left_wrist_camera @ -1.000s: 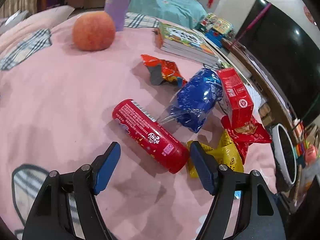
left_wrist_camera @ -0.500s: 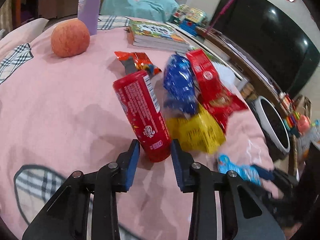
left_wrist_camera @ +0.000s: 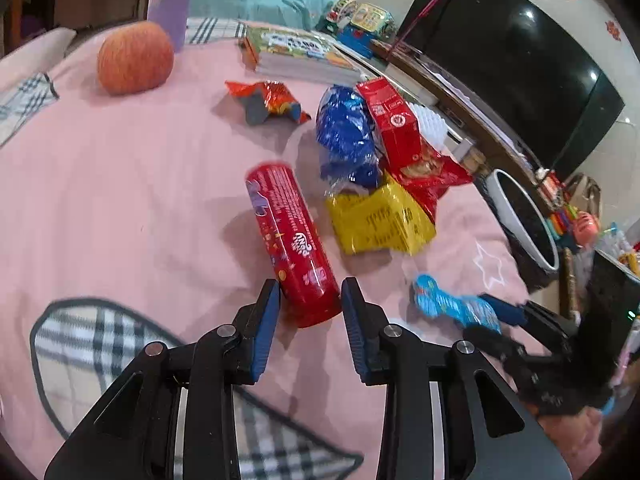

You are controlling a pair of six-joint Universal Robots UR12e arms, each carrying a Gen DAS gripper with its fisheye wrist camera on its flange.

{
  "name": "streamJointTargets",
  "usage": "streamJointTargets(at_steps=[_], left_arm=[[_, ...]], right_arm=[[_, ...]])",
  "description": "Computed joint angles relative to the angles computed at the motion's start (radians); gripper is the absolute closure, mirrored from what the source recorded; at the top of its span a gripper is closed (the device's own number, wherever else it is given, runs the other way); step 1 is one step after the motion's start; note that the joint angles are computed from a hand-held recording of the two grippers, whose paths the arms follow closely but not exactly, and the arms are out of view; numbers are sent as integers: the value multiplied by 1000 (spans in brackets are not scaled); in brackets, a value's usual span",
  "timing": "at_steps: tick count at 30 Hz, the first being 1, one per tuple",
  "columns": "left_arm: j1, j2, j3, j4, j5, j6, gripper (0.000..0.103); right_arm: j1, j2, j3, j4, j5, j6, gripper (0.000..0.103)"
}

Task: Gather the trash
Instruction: 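Grasp the red tube with the left tool while the right tool grasps the blue AD pouch, then carry the red tube and blue AD pouch over the trash bin with both tools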

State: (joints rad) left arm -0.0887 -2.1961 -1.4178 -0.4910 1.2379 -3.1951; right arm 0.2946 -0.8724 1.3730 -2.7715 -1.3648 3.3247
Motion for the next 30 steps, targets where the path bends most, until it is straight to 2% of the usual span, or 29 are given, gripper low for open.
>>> streamJointTargets(at_steps=[6, 8, 11, 13, 14, 17, 18, 19, 23, 30], left_arm=[[-43, -31, 29, 40, 159, -33, 68], [-46, -35, 28, 52, 175, -49, 67], [-47, -39, 29, 70, 185, -68, 62], [-49, -43, 34, 77, 195, -78, 62], [-48, -46, 36, 81, 194, -81, 62], [-44, -50, 40, 83, 179, -81, 72], [-41, -50, 39, 85, 164, -80, 72], [-39, -47, 34, 88, 157, -76, 72], [-40, -28, 4, 103, 144, -58, 73], [-44, 30, -86, 136, 99, -30, 75]], right_arm=[[1, 0, 0, 0, -13, -21, 48], [2, -1, 0, 4, -12, -42, 45], [5, -2, -2, 9, -23, -89, 32], [13, 1, -9, 17, -63, -127, 31], [15, 3, -13, 22, -74, -135, 31], [12, 9, -21, 31, -70, -127, 35], [11, 10, -23, 32, -76, -121, 44], [11, 10, -24, 35, -86, -119, 48], [12, 1, -9, 22, -88, -108, 49], [-3, -28, 51, -58, -52, -20, 49]])
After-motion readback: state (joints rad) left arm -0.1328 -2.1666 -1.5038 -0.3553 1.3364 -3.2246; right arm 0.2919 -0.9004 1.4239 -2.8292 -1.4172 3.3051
